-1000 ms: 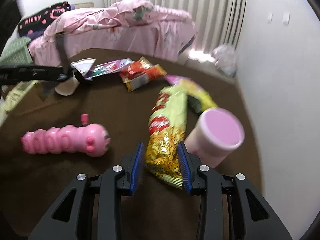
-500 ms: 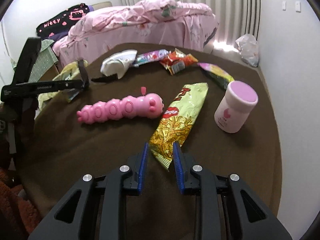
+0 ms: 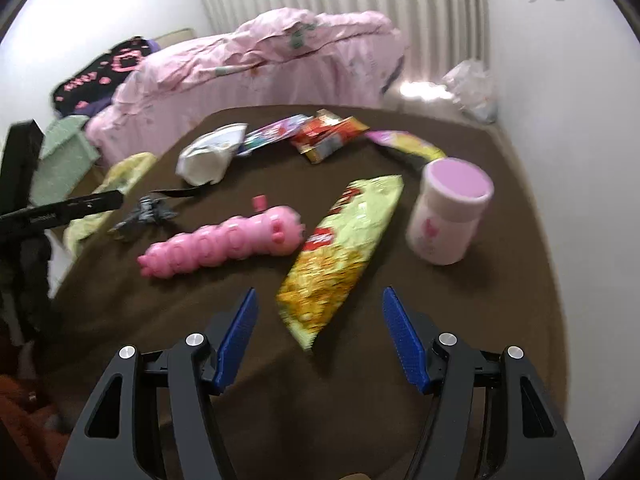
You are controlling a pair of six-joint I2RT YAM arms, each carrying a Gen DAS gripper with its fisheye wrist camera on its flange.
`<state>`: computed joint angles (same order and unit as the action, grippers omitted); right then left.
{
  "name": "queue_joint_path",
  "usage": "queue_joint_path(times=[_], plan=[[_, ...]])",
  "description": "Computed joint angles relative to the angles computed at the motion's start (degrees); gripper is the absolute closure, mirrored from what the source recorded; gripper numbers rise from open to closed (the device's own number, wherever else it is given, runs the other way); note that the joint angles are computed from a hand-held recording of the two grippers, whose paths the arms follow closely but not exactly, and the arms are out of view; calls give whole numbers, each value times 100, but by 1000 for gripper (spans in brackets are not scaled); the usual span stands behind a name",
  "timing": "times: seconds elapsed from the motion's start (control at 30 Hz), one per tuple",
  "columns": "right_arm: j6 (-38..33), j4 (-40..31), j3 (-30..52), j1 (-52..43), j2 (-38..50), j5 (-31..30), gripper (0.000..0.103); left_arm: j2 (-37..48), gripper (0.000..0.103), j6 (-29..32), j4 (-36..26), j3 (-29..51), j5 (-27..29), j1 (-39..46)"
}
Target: Collect trash
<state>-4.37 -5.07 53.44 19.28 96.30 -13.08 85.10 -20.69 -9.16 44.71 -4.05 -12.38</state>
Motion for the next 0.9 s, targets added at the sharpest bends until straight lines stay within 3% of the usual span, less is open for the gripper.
queue_joint_path(times=[0.17,0.23,0.3,0.4,0.53,0.63,0.7,0.77,0.83,0.9], plan=[[143,-365,330,-23,240,134,42,553,57,-80,-50,339,9,-103],[185,-399,351,-57,275,-15,42,639,72,-109,-21,378,-45,-195],[318,-230,289,-191,299,-477,42,642,75,-170,93,323,3,-224],[653,182,264,-268,412,-721,42,560,89,-206,160,241,-14,-222],[874,216,697,-181,929,-636,49,398,92,-287,201,110,36,-173],[841,28,1023,-139,1296,-774,57,261,92,-300,239,6,103,-143],[807,9,1029,-153,1347,-978,67,151,92,-312,318,-80,250,-101],[745,60,935,-119,1261,-915,71,116,84,-320,343,-87,326,-88],[671,110,824,-107,1162,-869,72,185,65,-348,340,-8,238,-137],[612,131,752,-111,1094,-842,72,369,62,-307,247,173,163,-190]])
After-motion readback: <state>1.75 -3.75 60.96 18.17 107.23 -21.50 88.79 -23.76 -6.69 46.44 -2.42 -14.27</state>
